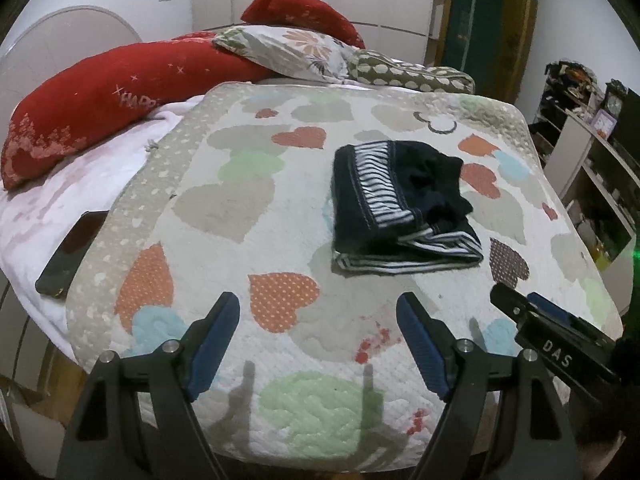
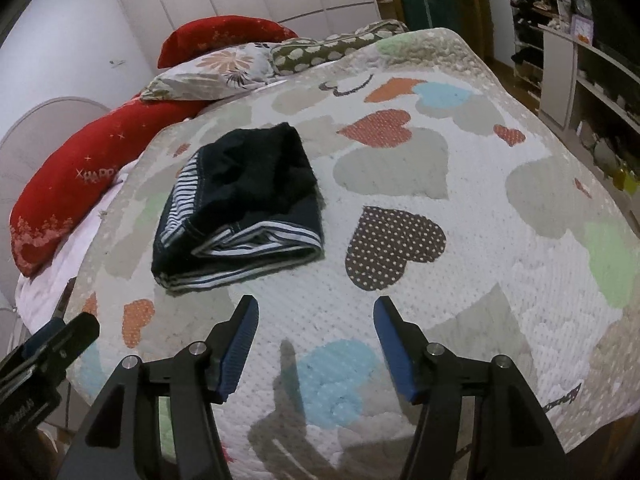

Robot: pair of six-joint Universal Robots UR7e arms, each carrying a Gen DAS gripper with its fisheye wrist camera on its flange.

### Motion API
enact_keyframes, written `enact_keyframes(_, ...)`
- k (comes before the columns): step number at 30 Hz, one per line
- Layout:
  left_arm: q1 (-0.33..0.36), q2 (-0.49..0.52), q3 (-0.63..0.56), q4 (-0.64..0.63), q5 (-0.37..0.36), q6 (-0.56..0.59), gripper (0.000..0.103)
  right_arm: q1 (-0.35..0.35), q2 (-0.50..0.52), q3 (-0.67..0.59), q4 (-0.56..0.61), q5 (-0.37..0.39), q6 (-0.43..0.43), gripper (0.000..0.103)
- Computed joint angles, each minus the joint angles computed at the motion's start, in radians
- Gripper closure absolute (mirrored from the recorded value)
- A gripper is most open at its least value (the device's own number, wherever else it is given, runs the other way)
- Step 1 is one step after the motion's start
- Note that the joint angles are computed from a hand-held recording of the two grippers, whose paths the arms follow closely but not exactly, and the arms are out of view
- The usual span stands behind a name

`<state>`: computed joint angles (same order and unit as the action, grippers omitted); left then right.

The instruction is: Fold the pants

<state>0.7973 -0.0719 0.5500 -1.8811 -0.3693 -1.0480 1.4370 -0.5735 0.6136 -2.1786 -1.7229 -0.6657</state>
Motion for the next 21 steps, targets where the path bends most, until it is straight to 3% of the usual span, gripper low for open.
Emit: enact_keyframes(21, 0.004, 0.029, -0.024, -0.051, -0.037, 0.081, 0.023, 0.001, -0.005, 0.036, -0.035, -0.034, -0.027, 0.037)
